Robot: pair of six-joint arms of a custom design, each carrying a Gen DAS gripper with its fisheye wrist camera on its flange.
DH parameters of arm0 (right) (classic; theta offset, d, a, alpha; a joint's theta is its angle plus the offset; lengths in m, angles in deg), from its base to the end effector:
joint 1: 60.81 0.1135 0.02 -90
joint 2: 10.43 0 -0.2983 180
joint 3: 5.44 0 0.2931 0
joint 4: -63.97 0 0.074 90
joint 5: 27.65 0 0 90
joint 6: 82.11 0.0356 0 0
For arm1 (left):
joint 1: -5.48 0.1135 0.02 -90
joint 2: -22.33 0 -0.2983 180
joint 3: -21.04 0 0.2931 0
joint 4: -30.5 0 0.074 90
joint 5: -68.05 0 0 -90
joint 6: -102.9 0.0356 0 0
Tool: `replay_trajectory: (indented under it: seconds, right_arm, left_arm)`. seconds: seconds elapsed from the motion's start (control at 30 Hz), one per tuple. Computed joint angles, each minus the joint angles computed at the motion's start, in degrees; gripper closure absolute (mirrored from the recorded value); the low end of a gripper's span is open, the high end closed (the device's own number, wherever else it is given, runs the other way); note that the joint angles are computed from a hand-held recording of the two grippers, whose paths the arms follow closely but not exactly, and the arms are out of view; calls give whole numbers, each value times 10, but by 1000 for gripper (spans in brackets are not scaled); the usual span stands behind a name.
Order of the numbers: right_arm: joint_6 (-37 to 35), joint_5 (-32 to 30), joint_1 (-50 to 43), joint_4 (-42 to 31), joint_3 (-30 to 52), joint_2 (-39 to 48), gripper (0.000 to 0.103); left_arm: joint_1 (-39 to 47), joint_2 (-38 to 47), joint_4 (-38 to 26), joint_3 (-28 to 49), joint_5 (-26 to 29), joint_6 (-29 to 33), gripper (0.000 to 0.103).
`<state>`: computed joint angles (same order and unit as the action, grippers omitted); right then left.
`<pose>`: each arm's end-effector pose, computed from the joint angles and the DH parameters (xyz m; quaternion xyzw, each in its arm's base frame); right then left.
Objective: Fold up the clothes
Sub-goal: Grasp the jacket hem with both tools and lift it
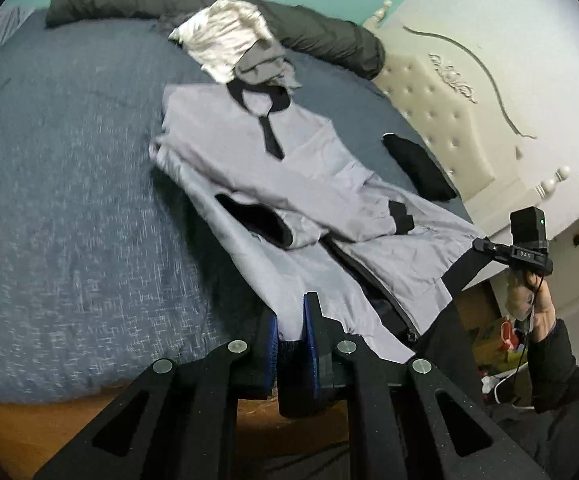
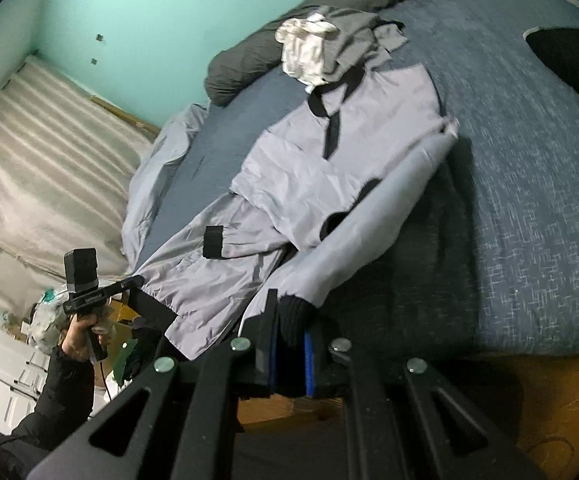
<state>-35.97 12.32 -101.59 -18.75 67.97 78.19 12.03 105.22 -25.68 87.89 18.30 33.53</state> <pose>0.2316 -0.1637 0.2389 0.0049 0.9045 0.3541 0.2377 0.2964 0.0109 0.2322 0.1665 0.9142 -0.2963 0.2209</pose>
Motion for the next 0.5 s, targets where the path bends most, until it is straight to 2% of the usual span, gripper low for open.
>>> replay_trajectory:
  seconds: [0.07,0.2,0.3,0.5]
  right_arm:
    - [-13,-3,-1,-19,9,-6,94]
    - [-23,-5,0,-39,33,-4,94]
    - [11,-6,15,-19,55,11,94]
    - [110,-1,72,28,134,61,94]
  left_arm:
    - [13,-5,-18,7,9,25,90]
    - [5,4,-5,20,17,16,90]
    - [-14,36,27,45,12,-18,90]
    - [-33,109,44,125,6,-49,90]
